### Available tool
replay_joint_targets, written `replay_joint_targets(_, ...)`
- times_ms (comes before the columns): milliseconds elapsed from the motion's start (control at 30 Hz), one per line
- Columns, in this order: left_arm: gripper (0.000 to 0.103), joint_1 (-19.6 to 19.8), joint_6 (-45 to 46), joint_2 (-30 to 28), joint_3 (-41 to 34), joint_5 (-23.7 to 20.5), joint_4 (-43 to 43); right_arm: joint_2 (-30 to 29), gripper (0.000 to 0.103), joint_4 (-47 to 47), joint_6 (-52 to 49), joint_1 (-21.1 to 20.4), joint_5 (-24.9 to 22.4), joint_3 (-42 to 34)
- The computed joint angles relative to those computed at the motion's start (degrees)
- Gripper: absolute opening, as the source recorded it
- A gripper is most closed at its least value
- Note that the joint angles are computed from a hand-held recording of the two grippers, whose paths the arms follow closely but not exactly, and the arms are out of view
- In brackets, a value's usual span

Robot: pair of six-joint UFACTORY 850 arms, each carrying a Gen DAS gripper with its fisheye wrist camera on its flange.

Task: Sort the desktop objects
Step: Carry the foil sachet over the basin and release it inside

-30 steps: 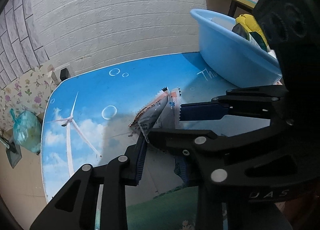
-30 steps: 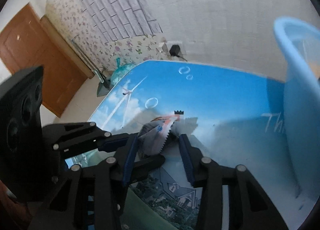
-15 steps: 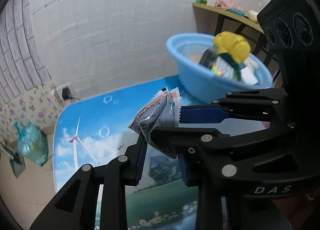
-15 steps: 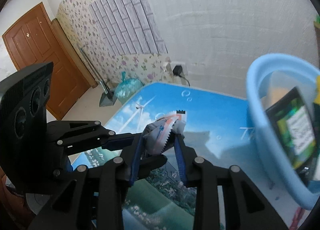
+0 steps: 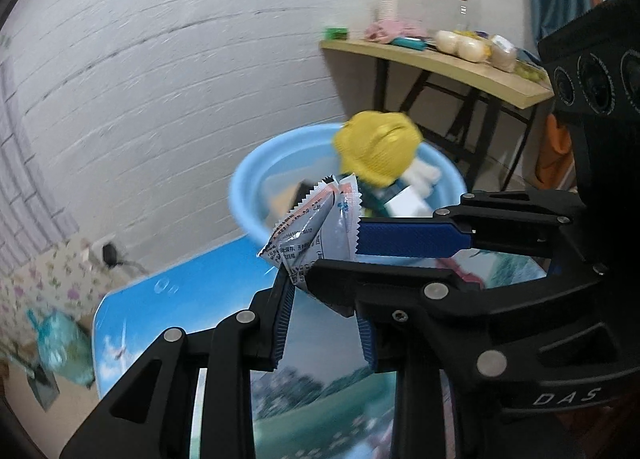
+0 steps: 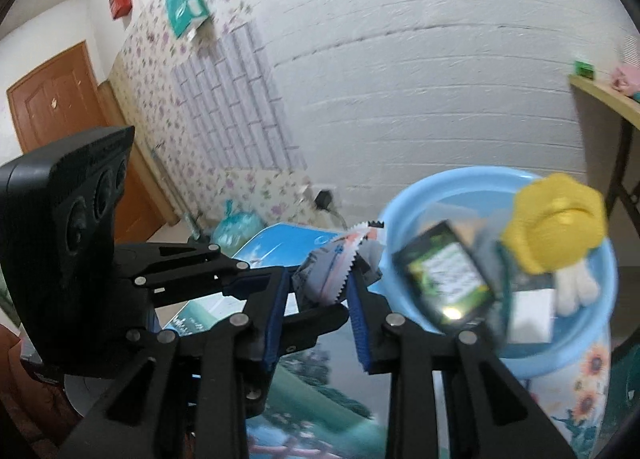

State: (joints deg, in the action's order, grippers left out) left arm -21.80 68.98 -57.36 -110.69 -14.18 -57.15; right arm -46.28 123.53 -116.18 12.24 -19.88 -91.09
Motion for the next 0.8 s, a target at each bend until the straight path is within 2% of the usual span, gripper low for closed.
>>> replay_joint_targets(267, 0.028, -3.13, -15.95, -6.84, -12.74, -3.6, 16.54, 1.61, 0.029, 10.29, -7.72, -3.95, -2.54, 3.37)
replay_joint_targets(400, 0.028, -3.93, -27.61, -12.34, -22.28, -7.44, 27.7, -0.05, 0.029, 14.0, -10.19, -5.14, -0.82, 1.37)
replay_joint_targets(500, 0.03, -4.28, -40.43, -18.29, -32.78, -12.67, 39.17, -1.22, 0.029, 16.59, -11.99, -5.92, 0.91, 0.01)
replay_joint_targets(633, 0.034, -4.02, -44.74, -17.57, -31.07, -10.81, 42.61, -2.52, 0.029, 18.8, -11.82, -6.83, 3.1, -1.26)
replay_joint_targets(700, 0.044, -3.73, -44.9, -16.67, -29.39, -9.77, 41.86, -2.97, 0.03, 18.86, -11.03, -7.09, 3.8, -1.77)
replay_joint_targets(767, 0.06, -3.63, -46.79, -15.53, -27.3, -7.85, 43.12, -2.89, 0.03, 19.68, -11.29, -7.09, 4.22, -1.61)
replay_joint_targets(800, 0.062, -3.59, -47.98, -14.19, -24.98, -6.11, 43.91, -2.55, 0.03, 20.15, -11.72, -7.23, 3.87, -0.81)
